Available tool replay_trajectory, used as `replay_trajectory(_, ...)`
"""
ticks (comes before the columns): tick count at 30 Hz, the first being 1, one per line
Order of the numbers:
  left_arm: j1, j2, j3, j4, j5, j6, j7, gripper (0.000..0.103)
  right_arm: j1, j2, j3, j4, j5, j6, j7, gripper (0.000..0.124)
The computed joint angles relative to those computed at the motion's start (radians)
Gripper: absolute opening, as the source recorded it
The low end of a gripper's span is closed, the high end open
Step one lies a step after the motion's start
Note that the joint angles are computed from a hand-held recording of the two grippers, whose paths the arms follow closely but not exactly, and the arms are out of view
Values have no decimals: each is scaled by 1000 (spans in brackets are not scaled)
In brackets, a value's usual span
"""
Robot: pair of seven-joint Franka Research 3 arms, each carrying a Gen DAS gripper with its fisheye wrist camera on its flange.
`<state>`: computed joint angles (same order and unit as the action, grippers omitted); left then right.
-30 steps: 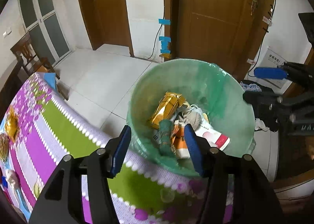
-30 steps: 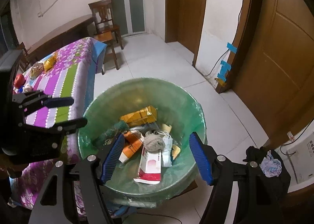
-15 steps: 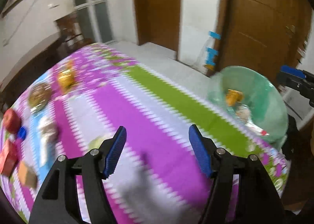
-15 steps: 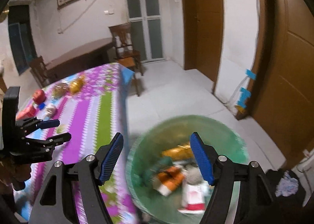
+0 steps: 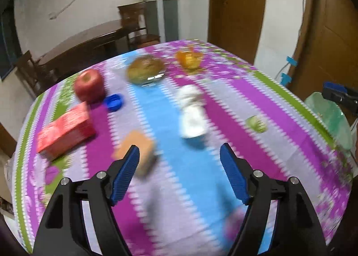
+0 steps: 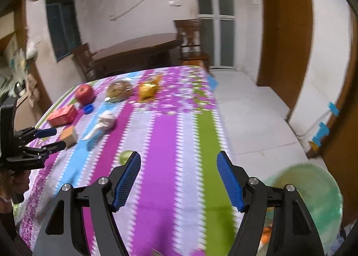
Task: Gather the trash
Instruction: 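Move both open tools back over the table, then grasp the orange sponge block with left tool while right tool grasps white cloth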
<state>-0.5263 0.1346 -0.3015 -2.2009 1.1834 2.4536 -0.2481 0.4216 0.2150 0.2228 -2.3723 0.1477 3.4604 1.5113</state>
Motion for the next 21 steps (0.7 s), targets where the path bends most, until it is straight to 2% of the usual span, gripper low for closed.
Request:
replay_trajectory(4,34,-61,12,-96,64,65,-12,72,48,95,22,154,12,-79,-19,77)
replay_trajectory(7,56,-49,13,-103,112,107,24,74,-2,193,120,297,0,-154,-15,84)
replay_trajectory(8,65,-35,18,-97,125,122,39,74,11,225,123,344,5,-177,-22,86)
replay_trajectory(10,76,-16,25,-88,118,129,68,75,80,292,83,461,16,-253,-40,89)
replay_trajectory(12,87,11,37,-78,130,162,65,75,212,363,-39,589,27,-331,-7,89)
replay_trajectory(15,105,32,59,-74,164,227,35,74,331,466,-160,752,15,-434,63,89)
replay_trajectory(17,121,42,68,-74,147,282,46,66,349,516,-175,826,0,-476,89,89)
replay_trajectory(19,124,42,76,-76,153,302,27,63,349,552,-170,880,-10,-512,102,89)
replay_trajectory(21,126,40,83,-78,172,313,-5,55,374,583,-199,928,-31,-548,142,76)
